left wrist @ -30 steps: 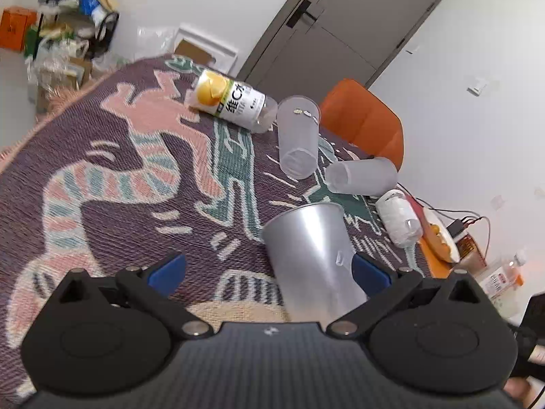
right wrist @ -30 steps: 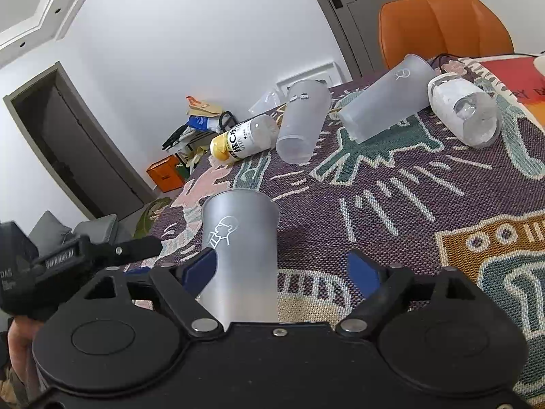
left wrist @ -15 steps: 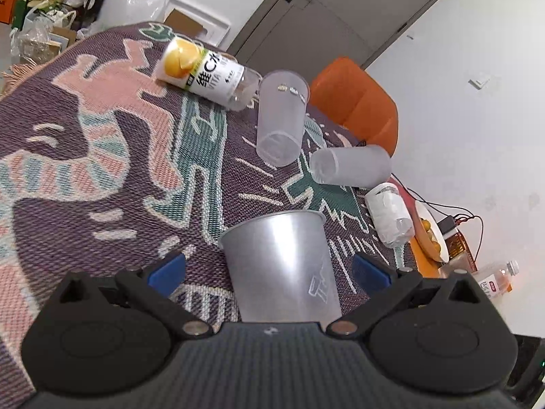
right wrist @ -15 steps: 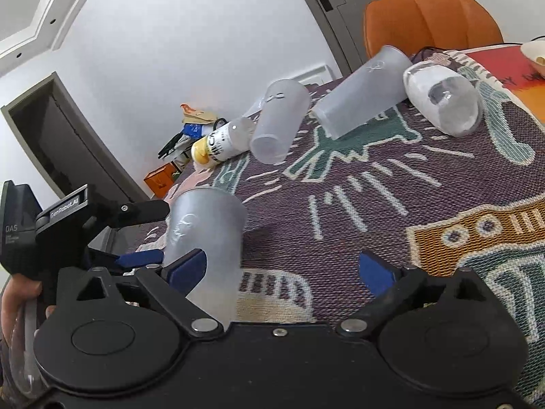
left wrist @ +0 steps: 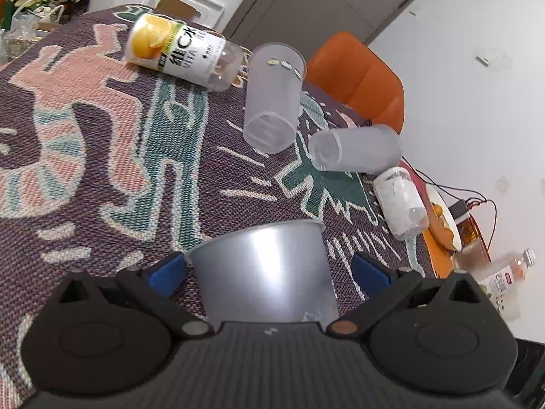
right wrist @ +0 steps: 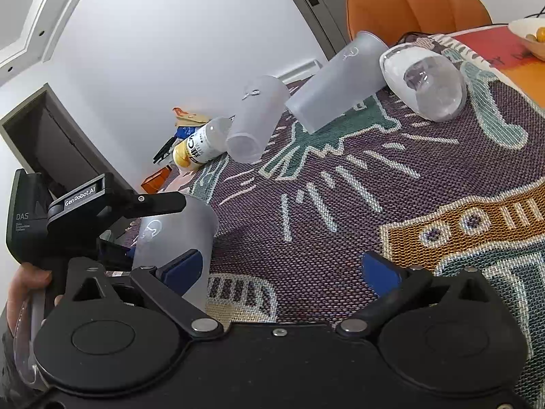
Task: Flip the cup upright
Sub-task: 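Grasp the cup rim with the left gripper while the right gripper releases the cup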
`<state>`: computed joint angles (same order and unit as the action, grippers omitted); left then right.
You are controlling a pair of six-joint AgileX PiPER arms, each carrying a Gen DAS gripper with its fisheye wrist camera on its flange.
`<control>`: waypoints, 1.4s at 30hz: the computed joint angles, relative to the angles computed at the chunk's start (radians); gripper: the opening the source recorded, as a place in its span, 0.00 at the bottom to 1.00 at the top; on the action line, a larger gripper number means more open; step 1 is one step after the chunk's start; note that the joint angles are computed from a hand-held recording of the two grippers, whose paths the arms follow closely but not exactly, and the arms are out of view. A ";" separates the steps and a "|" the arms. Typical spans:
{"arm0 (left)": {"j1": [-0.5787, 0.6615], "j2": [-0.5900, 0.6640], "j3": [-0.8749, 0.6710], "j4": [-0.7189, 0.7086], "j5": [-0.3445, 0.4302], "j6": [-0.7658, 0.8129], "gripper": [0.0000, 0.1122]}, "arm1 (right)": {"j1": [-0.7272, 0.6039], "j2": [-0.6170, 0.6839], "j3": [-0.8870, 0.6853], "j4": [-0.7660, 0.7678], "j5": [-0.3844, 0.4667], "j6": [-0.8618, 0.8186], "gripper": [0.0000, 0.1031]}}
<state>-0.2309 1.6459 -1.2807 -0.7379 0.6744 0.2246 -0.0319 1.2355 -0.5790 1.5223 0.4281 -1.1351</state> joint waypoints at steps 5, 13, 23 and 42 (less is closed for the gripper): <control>-0.008 0.024 -0.031 0.040 0.013 -0.040 0.85 | -0.012 0.010 0.003 0.020 0.008 -0.013 0.99; -0.015 -0.045 0.015 0.026 -0.021 -0.001 0.75 | -0.002 -0.055 0.018 -0.054 -0.023 0.076 0.99; -0.006 -0.216 0.115 -0.019 -0.075 0.061 0.73 | 0.062 -0.174 0.053 -0.150 -0.075 0.202 0.99; -0.142 -0.497 0.230 0.299 -0.248 -0.142 0.73 | 0.133 -0.427 0.133 -0.444 -0.132 0.540 0.99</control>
<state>-0.3728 1.1485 -1.0507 -0.4393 0.4266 0.0824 0.1015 0.8090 -0.4457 1.0783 0.2961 -0.5949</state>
